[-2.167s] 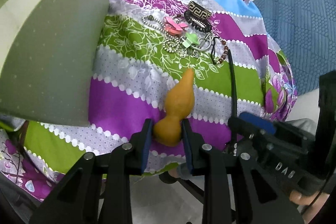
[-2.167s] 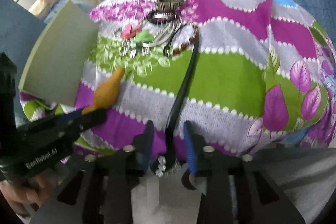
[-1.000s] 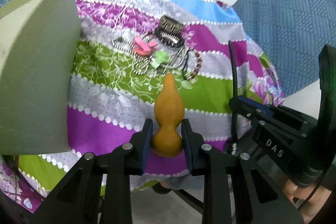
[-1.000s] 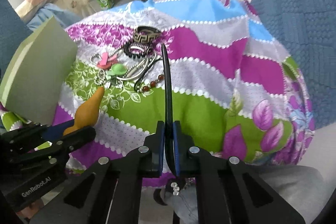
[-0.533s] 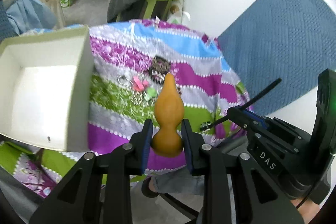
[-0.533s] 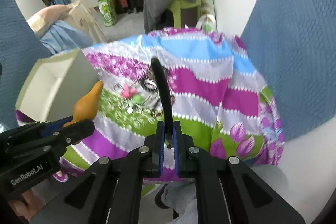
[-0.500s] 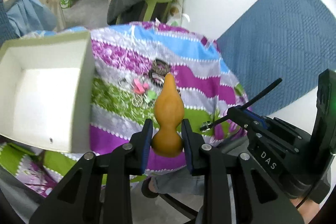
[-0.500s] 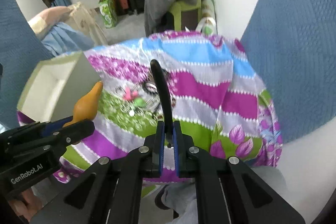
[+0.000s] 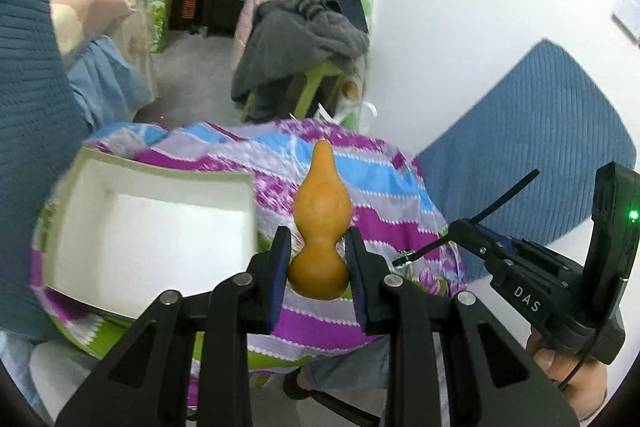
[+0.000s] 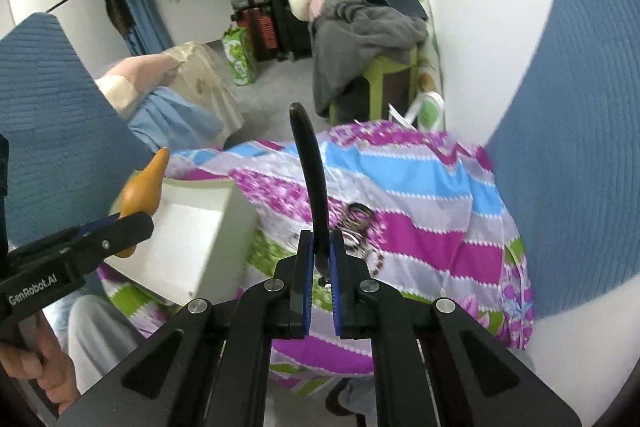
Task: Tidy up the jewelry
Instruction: 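Carry the gourd and black clip into the green box and open both grippers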
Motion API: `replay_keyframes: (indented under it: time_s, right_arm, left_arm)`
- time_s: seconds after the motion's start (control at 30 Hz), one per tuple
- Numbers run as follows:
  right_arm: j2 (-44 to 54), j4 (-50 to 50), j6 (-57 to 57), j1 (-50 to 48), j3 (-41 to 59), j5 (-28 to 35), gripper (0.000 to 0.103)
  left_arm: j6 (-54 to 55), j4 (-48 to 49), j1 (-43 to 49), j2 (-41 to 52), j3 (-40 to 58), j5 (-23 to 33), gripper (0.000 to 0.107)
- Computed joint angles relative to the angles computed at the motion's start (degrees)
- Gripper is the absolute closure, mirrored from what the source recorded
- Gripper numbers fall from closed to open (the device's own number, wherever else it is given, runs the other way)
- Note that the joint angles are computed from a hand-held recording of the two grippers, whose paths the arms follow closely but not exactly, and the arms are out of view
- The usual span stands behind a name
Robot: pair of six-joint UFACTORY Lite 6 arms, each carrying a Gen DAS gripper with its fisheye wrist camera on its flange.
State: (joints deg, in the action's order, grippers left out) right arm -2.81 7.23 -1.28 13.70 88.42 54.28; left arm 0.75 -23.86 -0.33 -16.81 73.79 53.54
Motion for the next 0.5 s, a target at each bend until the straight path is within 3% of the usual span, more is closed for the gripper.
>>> replay_keyframes:
  time_s: [0.37,0.5]
  right_arm:
    - [16.80,-6.85,10.92,15.28,25.47,7.34,0.098]
    - [22.25,-7.86,13.54,19.93,29.74,7.79,0.098]
  left_arm:
    - [18.28,-10.35,23.53,3.62,6.25,10.30,0.079]
    - [24.02,-11.11,29.46,4.81,4.70,10.91,0.079]
